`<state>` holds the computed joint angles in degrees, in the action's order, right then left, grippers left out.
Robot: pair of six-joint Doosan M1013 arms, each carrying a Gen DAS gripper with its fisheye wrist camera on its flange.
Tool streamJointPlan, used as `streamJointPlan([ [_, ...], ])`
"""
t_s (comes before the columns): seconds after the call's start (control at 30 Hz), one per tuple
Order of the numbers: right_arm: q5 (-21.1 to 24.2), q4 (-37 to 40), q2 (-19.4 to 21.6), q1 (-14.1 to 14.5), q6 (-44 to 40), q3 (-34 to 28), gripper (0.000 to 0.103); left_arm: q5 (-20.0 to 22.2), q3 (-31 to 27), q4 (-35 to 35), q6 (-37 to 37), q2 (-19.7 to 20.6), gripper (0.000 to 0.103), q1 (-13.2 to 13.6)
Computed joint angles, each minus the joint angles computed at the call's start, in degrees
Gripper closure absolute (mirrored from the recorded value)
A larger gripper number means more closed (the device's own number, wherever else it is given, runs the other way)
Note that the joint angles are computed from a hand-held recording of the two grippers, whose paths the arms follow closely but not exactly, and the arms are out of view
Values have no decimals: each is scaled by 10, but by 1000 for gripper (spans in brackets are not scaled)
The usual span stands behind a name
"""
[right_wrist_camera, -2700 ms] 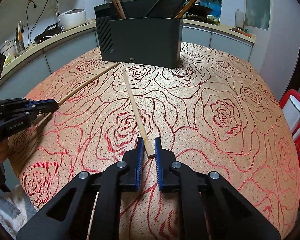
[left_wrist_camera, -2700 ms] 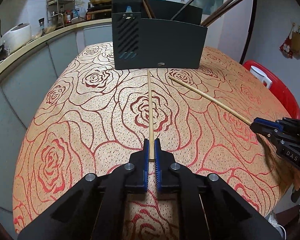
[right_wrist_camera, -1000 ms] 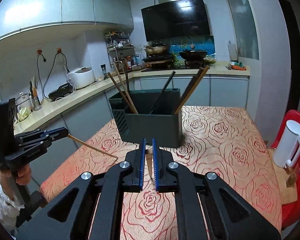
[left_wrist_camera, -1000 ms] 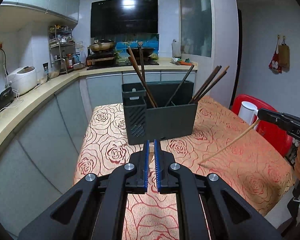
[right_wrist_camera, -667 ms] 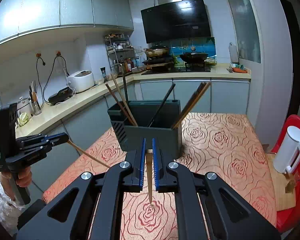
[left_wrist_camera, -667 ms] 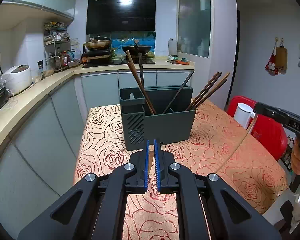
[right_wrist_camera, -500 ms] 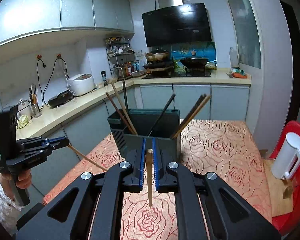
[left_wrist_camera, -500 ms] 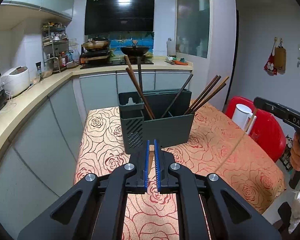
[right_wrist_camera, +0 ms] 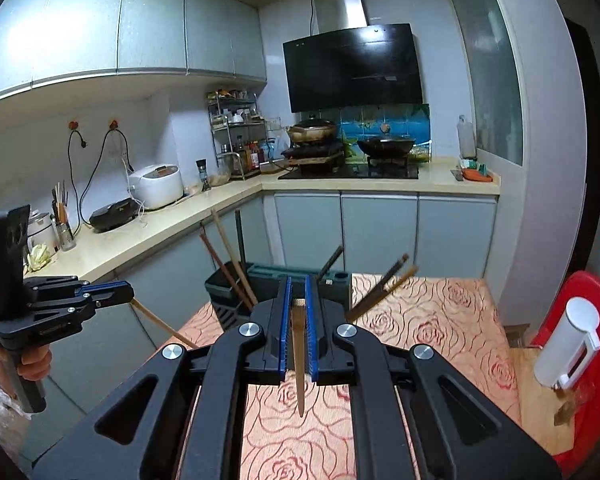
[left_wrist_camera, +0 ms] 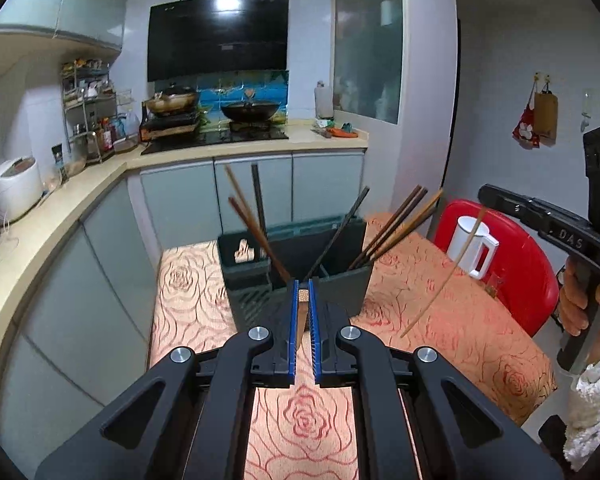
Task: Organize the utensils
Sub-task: 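Lower the light chopstick into the holder and open the left tool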
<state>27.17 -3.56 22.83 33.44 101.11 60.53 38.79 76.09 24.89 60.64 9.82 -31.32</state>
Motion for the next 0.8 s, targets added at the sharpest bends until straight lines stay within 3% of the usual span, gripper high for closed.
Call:
streamJointPlan([
  [0.8, 80, 24, 106, -13, -45, -205, 95, 56, -184, -50, 107, 98, 98, 18],
])
